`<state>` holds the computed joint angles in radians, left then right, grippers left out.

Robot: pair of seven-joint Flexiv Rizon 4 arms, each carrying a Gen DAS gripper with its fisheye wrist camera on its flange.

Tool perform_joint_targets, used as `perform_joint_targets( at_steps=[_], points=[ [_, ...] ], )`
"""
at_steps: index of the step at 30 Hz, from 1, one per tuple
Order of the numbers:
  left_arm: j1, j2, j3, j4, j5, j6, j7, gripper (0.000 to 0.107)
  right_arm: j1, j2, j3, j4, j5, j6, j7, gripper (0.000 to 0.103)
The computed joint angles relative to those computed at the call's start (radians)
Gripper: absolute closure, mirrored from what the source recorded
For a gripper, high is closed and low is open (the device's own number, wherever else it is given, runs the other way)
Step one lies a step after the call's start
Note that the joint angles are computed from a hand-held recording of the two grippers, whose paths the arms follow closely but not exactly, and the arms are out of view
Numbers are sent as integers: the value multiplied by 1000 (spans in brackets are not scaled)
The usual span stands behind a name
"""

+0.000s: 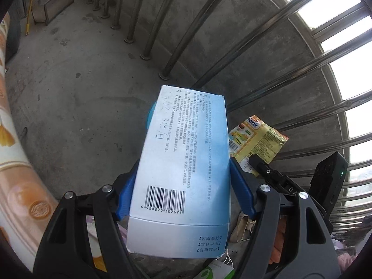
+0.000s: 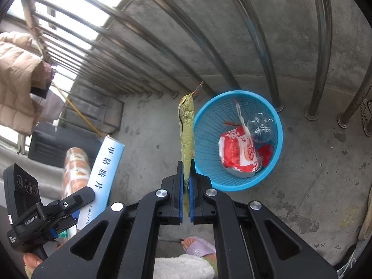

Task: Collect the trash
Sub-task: 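Carry the box and yellow wrapper over the blue wastebasket with both tools, then open both tools to drop the box and wrapper into the wastebasket, then move both tools back to the table toward the teal bag and glove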

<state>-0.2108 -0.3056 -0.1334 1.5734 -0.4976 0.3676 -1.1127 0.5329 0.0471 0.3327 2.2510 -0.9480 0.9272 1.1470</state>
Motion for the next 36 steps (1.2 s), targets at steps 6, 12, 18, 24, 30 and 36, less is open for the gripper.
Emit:
perform_joint_targets(
  at_steps=[6,12,18,24,30,36],
  points=[
    [-56,-141,-30,-121,58,28,-71,29,-85,-66,-85,64,-106,200,27,93],
    [-45,-153,-13,-98,97,4,-112,26,-92,-136,-129,119,-122,291,139,61],
    [-10,-96,-5,-43,73,68,-51,26,-68,-113,-102,126,-115,237,178,56],
    [42,-16,11,8,11,89,18,26,-43,-64,-66,96,-59,143,120,54],
    [122,70,53,46,-84,29,78,26,-28,-49,-49,24,-83,68,45,50],
    [218,162,126,113,-197,53,161,26,-41,-84,-82,-70,-241,133,68,50]
  ],
)
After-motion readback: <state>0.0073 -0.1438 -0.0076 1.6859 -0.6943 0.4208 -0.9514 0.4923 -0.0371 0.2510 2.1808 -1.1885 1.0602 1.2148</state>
